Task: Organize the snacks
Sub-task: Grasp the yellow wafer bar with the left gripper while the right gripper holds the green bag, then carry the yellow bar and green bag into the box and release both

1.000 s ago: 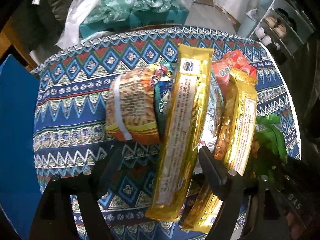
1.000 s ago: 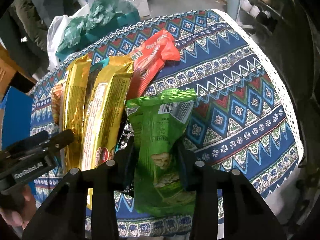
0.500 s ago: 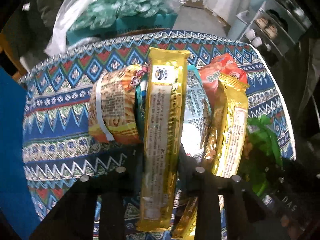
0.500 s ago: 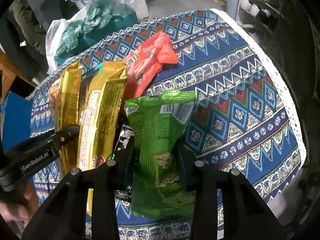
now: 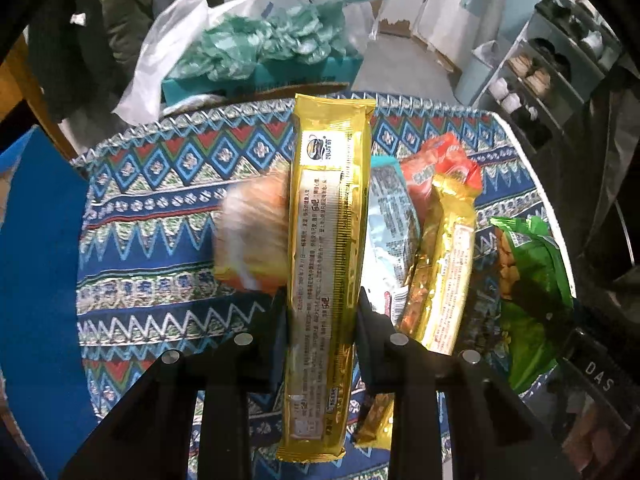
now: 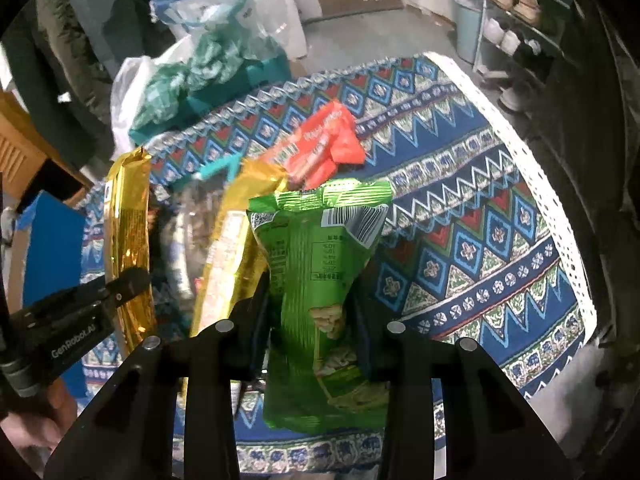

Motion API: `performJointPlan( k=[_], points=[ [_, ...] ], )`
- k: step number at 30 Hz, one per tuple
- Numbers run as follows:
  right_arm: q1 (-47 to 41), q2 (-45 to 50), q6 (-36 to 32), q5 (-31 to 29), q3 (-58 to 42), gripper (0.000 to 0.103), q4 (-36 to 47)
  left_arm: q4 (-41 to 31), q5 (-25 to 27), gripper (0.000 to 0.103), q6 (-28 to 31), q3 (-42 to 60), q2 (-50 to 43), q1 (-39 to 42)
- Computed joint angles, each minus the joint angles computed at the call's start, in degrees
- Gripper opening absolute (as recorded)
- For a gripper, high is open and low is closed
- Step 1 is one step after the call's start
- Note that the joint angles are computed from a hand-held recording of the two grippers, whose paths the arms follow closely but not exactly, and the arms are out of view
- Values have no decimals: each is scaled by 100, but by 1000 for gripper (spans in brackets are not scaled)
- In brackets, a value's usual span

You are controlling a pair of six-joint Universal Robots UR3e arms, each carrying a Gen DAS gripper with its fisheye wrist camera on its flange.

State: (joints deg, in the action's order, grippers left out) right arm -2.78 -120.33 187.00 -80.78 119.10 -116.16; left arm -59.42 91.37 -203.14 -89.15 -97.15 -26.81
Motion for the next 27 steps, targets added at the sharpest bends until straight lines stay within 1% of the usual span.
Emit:
performJointPlan(
  k=[3,9,16,20,27],
  points=[
    [160,8,30,-34,-176,34,35,-83,39,29,22,-54,264,23],
    [533,156,175,-114,-592,34,52,-235,-156,29,41,-245,802,184],
    [912,328,330,-162,-972,34,27,-602,-166,29,49,-393,1352,369],
    [1177,521,445,-210,-1210,34,-29,-823,-192,29,130,-563,1755,598],
    [1761,993,710,-360,-1684,34,-142,-1220,-399,29,404,-838,2469,1156]
  ],
)
